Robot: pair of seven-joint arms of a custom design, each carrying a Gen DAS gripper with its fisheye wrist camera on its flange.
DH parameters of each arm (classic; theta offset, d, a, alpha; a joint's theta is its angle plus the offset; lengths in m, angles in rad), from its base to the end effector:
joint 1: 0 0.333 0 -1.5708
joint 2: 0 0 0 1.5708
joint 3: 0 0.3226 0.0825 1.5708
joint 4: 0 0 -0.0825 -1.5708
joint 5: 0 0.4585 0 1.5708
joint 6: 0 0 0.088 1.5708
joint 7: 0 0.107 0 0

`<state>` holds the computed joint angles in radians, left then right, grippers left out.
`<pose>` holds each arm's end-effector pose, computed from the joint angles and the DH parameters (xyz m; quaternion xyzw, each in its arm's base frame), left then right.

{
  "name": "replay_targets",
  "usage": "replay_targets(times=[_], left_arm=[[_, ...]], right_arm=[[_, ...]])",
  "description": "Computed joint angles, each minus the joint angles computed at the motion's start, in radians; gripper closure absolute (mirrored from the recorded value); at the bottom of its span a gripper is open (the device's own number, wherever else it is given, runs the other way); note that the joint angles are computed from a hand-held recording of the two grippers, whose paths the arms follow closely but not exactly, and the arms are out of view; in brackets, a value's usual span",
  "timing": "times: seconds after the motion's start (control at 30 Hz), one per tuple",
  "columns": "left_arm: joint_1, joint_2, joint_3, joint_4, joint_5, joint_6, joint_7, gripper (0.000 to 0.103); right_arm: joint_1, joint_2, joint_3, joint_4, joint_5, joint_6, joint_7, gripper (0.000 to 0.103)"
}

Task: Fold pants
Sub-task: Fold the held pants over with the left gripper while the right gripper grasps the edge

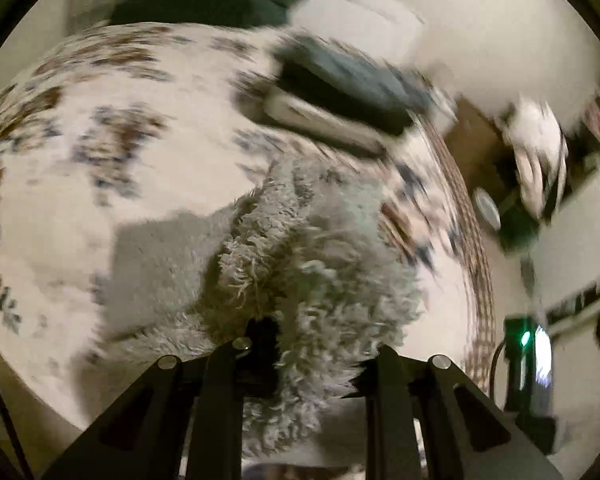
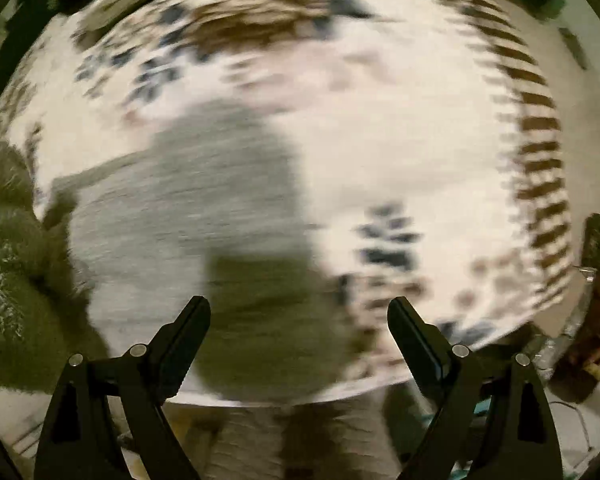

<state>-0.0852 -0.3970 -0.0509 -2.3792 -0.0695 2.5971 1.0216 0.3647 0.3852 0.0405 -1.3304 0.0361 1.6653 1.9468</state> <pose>0.5333 -0.0732 0.5177 -0.8095 0.5030 -0.2802 0.1150 0.6859 0.2928 0.5055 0.7145 -0.6987 -0.0332 0.0132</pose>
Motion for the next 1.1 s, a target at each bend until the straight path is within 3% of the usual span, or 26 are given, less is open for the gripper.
replay_targets(times=[0.1,0.17,0.2,0.27,0.3,0.33,0.43,0.57,0.67,0.77,0.83,0.87,0.9,0.93,1.03,1.1], left_arm=[[-0.043,0.098,-0.040,0.063,-0.011,-0.044,0.001,0.088],[-0.073,0.175,-0.050,0.122,-0.055,-0.128,0.027,0.087],[-0.074,0.202,-0.058,0.148,-0.061,-0.178,0.022,0.081],[-0.079,0.211,-0.062,0.174,-0.107,-0.228,0.054,0.059],[-0.086,0.197,-0.054,0.169,-0.160,-0.221,0.102,0.026],[-0.092,0.182,-0.049,0.163,-0.201,-0.217,0.139,0.003],[-0.103,0.123,-0.035,0.160,-0.280,-0.248,0.210,0.002],[-0.082,0.000,0.001,0.107,-0.323,-0.292,0.216,0.002],[-0.001,-0.082,-0.004,0.065,-0.182,-0.337,0.113,0.002],[0.082,-0.087,0.007,0.050,-0.048,-0.372,0.022,0.002],[0.117,-0.067,0.025,0.048,-0.004,-0.381,-0.012,0.002],[0.134,-0.059,0.034,0.043,0.013,-0.375,-0.027,0.002],[0.138,-0.047,0.052,0.042,0.002,-0.372,-0.020,0.002],[0.138,-0.030,0.064,0.044,-0.009,-0.367,-0.007,0.002],[0.134,0.025,0.087,0.073,-0.048,-0.379,0.061,0.002],[0.136,0.042,0.087,0.086,-0.072,-0.384,0.094,0.002]], right_arm=[[-0.039,-0.044,-0.026,-0.071,-0.019,0.022,-0.035,0.011],[-0.067,-0.057,-0.033,-0.103,-0.001,0.046,-0.047,0.011],[-0.080,-0.063,-0.034,-0.117,0.014,0.057,-0.047,0.011],[-0.123,-0.072,-0.029,-0.138,0.109,0.082,-0.071,0.011],[-0.132,-0.084,-0.025,-0.158,0.141,0.096,-0.069,0.011],[-0.145,-0.091,-0.023,-0.167,0.176,0.107,-0.082,0.011],[-0.183,-0.080,-0.006,-0.149,0.315,0.116,-0.138,0.011],[-0.203,-0.025,0.029,-0.079,0.479,0.108,-0.196,0.008],[-0.193,0.040,0.059,-0.012,0.564,0.110,-0.213,0.007],[-0.155,0.118,0.083,0.072,0.562,0.125,-0.245,0.005],[-0.129,0.207,0.092,0.186,0.523,0.033,-0.238,0.005],[-0.118,0.224,0.094,0.209,0.504,0.004,-0.240,0.014],[-0.100,0.206,0.078,0.197,0.465,0.017,-0.241,0.053],[-0.087,0.170,0.064,0.161,0.426,0.053,-0.246,0.067],[-0.100,0.022,0.038,-0.004,0.398,0.200,-0.285,0.069],[-0.098,0.007,0.012,-0.020,0.324,0.187,-0.249,0.068]])
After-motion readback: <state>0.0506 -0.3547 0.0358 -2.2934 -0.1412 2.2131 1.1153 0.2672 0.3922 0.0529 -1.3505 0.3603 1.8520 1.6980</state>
